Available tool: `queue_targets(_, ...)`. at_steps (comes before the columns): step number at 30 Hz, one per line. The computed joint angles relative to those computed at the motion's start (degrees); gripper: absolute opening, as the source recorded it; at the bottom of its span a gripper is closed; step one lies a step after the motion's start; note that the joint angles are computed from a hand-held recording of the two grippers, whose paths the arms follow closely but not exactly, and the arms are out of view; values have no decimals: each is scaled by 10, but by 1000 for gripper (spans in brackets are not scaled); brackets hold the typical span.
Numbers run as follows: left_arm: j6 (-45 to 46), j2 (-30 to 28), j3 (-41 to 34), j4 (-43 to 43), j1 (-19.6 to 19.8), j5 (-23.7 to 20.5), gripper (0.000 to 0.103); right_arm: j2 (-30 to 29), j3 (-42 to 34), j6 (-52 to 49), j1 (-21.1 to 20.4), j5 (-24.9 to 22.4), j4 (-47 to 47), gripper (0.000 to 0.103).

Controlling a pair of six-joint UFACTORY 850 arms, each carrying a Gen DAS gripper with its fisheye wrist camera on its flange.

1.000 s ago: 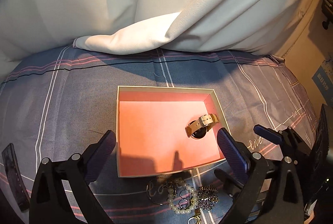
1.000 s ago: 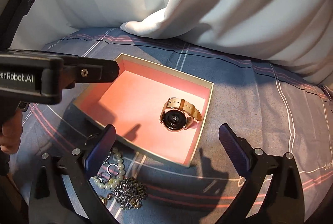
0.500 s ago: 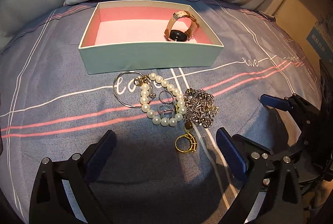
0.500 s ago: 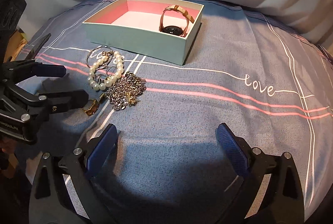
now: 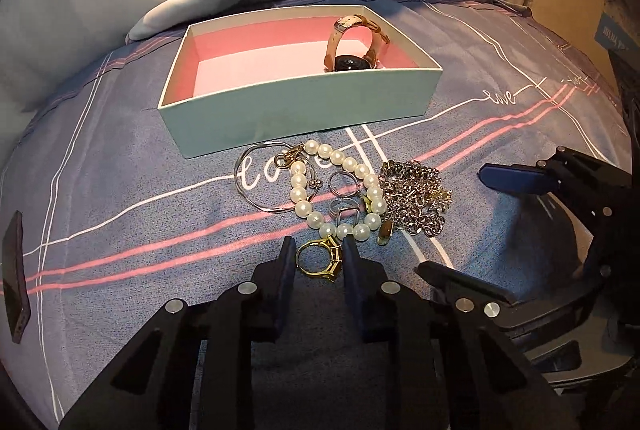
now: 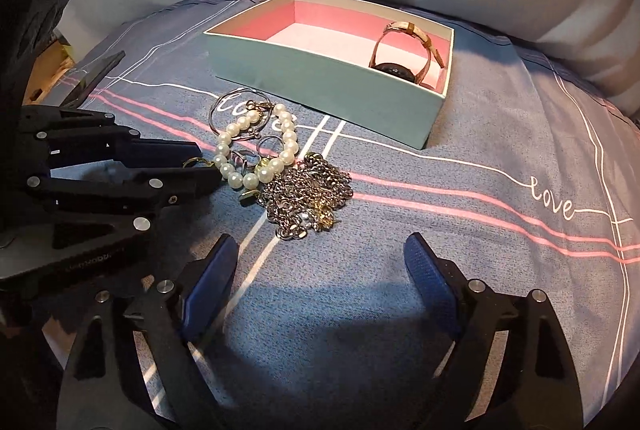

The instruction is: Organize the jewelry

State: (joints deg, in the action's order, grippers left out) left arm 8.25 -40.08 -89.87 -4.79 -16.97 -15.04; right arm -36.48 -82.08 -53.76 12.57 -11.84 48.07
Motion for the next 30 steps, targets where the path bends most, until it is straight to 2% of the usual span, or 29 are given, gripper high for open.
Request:
queue_targets(3,24,2,2,-31,4,0,24,-5,-11,21,1,-8,-17,70)
queue_targets(7,50,9,3,-63,9,-2,24,3,-6,16,-4,-14,8,68)
queue_targets(8,64,11,0,-80,10,-4,24,3,-9,20,-6,-22,5,59)
queue_targets(9,72,11,-6,-92,12,-5,24,3,-14,43,-7,-22,-17,37)
queue_targets(11,87,8,-25,-113,15,-9,24,1,-28,93,-6,-21,-70,6)
queue_targets(12,81,5,-37,-108,15,-10,24,2,-34,95,-6,-15,-76,1)
queue_targets(19,17,-41,-153,-59,15,-41,24,-16,-113,118,-4,-8,-108,1)
queue_targets(24,-34,-96,-257,-20,19,-88,24,-47,-187,229,-2,-18,-221,1)
queue_targets(30,-69,-160,-373,-6,24,-151,24,-80,-251,269,0,-44,-262,1)
